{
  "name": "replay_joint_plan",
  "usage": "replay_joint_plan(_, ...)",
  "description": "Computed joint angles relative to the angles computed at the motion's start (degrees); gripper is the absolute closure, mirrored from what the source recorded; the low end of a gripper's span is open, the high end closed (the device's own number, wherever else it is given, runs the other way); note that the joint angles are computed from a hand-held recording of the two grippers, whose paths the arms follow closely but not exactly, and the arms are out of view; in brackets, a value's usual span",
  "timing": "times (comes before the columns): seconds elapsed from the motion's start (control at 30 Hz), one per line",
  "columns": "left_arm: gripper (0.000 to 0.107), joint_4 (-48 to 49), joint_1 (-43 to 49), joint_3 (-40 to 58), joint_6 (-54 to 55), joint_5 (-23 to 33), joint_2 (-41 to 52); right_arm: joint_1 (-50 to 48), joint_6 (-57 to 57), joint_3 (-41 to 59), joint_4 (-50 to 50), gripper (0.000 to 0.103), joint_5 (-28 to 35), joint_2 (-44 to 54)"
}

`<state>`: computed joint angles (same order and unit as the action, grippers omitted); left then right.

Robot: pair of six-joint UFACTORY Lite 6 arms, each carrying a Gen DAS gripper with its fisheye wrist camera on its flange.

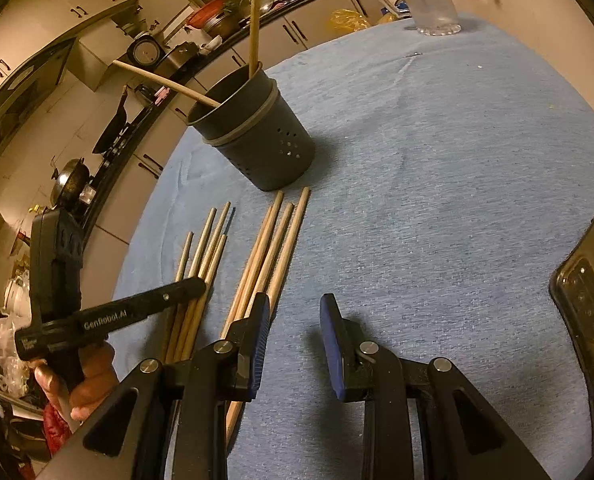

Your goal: Organize utensils

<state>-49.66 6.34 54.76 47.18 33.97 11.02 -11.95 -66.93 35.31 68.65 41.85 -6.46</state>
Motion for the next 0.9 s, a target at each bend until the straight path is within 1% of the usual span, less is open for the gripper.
replay_joint_plan(0.1,0.100,-0.06,0.26,1.20,-0.39,0.59,1.07,0.09,0.27,0.96,0.05,0.075,-0.14,1.34)
replay_joint_plan(0.27,0.100,1.53,-0.32,-0.21,-1.11,-1.19,-0.12,2.05,2.47,3.74,-0.77,0.075,-2.05,3.70)
replay_joint_plan(0.33,0.100,3.47,-1.56,-0.31,-3.41,-1.90,-0.56,3.31,3.77,5.23,-1.22,0.075,-2.89,4.79)
replay_joint_plan(0.43,0.100,8.55,-3.09,2.45,-8.77,-2.27,1.10,6.36,7.29,9.41,-3.84,0.075,-5.62,8.42)
replay_joint_plan(0.53,0.100,15.54,-5.95,6.02,-16.22,-3.21,3.39,8.43,11.54,13.54,-6.48,0.075,-6.79,12.73)
replay_joint_plan(0.63,0.100,20.76,-7.23,10.16,-21.54,-2.59,6.44,10.60,16.56,17.21,-10.29,0.075,-8.39,15.92)
replay_joint_plan(0.73,0.100,24.46,-8.04,16.05,-25.96,-0.53,10.62,13.46,23.07,20.05,-15.83,0.075,-10.44,17.53)
replay_joint_plan(0.8,0.100,25.56,-8.35,19.22,-28.04,0.42,12.68,16.09,29.15,21.83,-22.22,0.075,-12.54,18.22)
replay_joint_plan(0.83,0.100,25.29,-8.27,19.26,-27.84,0.21,12.68,17.91,33.73,22.36,-27.28,0.079,-14.23,18.10)
replay_joint_plan(0.87,0.100,24.42,-7.31,19.46,-26.39,0.34,12.77,19.32,37.93,23.30,-31.79,0.080,-15.26,18.59)
replay_joint_plan(0.9,0.100,23.50,-7.02,19.46,-25.60,0.26,12.86,20.16,41.06,23.85,-35.14,0.084,-15.90,18.88)
